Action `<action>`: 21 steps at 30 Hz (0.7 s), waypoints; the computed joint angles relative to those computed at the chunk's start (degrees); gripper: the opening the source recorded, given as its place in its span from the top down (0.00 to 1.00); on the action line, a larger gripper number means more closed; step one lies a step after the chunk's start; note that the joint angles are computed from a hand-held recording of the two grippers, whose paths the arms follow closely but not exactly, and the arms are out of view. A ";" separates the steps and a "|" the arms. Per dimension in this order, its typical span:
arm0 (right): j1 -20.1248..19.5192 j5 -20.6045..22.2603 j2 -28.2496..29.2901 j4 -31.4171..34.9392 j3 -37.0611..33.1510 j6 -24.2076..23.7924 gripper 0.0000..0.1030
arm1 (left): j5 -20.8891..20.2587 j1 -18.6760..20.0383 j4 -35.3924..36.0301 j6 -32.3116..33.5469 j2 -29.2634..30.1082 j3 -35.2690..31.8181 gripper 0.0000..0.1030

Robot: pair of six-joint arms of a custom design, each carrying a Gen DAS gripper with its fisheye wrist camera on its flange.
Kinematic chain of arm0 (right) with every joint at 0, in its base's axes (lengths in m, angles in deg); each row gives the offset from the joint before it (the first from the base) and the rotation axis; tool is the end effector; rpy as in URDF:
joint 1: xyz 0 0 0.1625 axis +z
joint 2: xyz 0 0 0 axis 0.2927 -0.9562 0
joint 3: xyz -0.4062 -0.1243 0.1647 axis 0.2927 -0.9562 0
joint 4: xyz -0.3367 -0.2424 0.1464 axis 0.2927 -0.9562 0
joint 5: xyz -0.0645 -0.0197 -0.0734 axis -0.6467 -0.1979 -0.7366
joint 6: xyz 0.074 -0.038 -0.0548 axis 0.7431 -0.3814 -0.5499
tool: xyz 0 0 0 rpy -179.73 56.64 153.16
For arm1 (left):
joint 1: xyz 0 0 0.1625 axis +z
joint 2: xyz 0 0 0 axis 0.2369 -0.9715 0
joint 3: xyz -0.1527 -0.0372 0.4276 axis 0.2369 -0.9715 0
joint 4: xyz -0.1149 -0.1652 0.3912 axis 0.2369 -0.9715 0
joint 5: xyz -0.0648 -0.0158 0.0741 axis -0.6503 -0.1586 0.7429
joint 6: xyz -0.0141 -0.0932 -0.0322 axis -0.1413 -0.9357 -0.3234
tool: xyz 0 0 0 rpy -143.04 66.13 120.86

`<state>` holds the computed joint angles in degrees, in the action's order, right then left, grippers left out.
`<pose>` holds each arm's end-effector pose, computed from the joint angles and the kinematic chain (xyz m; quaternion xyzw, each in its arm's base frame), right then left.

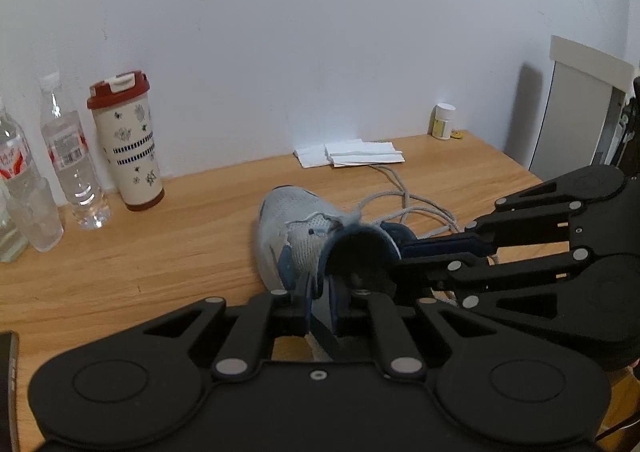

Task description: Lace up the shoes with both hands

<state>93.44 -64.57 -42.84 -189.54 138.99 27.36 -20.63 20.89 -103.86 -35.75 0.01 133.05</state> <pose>0.2316 -0.3778 0.1769 0.3262 -0.8354 0.3464 0.2753 -0.2654 -0.4235 0.1732 0.3883 0.8422 -0.2920 0.2338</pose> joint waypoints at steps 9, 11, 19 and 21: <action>2.29 -4.21 4.06 -8.07 0.24 -5.09 0.89 | 2.55 -1.42 -2.11 0.59 0.57 1.26 0.91; 1.84 -3.07 2.29 -6.22 0.65 -3.79 0.82 | 1.88 -1.37 -1.71 -0.11 -0.19 1.23 0.75; 2.21 -4.09 -0.92 -6.43 1.93 -7.29 0.64 | 3.13 -1.95 -5.49 2.13 -1.71 2.00 0.47; 0.82 -3.06 -3.33 -5.26 2.57 -4.71 0.64 | 2.75 -1.32 -5.28 1.35 -1.77 1.83 0.45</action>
